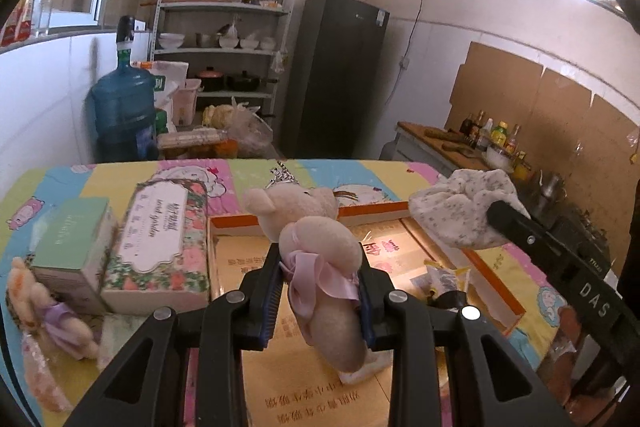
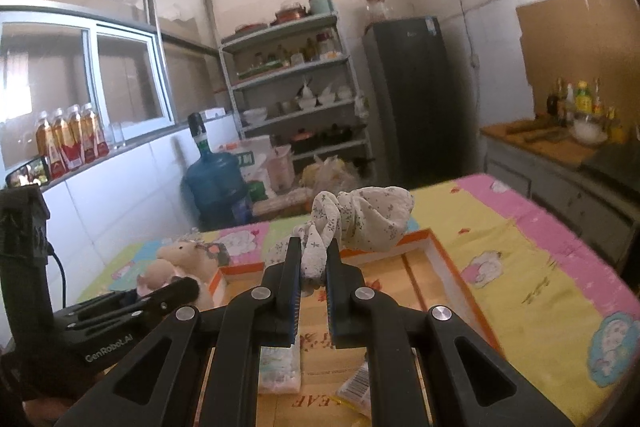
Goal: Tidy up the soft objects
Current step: 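Carry the teddy bear and floral cloth over the box with both grippers, then lower the teddy bear and floral cloth into the box and open both grippers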
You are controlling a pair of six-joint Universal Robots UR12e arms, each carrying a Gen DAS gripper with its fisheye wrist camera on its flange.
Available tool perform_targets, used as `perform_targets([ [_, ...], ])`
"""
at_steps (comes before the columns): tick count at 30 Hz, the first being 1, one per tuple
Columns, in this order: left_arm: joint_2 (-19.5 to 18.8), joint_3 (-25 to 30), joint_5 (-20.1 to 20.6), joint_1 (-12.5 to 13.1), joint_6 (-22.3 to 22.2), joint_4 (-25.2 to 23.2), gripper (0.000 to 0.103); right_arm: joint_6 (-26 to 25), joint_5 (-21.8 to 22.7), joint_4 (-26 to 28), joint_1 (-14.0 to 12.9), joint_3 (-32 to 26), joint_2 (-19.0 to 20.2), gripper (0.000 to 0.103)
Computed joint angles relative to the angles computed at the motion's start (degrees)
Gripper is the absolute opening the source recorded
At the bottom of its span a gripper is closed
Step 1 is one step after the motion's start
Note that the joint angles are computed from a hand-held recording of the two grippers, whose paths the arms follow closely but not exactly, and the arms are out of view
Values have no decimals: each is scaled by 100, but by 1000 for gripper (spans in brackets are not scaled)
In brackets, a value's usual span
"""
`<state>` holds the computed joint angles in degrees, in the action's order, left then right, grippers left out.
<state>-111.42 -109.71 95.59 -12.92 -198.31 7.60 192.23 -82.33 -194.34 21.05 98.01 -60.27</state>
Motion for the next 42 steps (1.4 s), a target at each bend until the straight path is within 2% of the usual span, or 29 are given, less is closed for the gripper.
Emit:
perform_targets([
  [12,-312,475,-191,85,-149,-636,32,106,282,515,-146,-381,303,11],
  [18,-417,641,-692,197,-302,-960,33,179,398,785,-195,-495,382,11],
  [29,-561,816,-1090,294,-531,-1419,33,140,447,1475,-169,-693,472,12],
  [30,-565,829,-1139,314,-597,-1487,35,138,448,1505,-168,-698,475,13],
  [34,-566,866,-1394,390,-908,-1824,53,129,446,1642,-160,-721,490,13],
  [39,-546,839,-1579,437,-921,-1859,58,128,445,1776,-158,-750,504,16],
  [40,-538,825,-1583,437,-889,-1836,60,133,448,1790,-159,-752,506,21],
  [41,-527,812,-1578,429,-869,-1807,62,160,444,1789,-161,-746,503,31],
  [42,-519,802,-1555,416,-854,-1775,65,178,438,1797,-164,-751,501,35],
])
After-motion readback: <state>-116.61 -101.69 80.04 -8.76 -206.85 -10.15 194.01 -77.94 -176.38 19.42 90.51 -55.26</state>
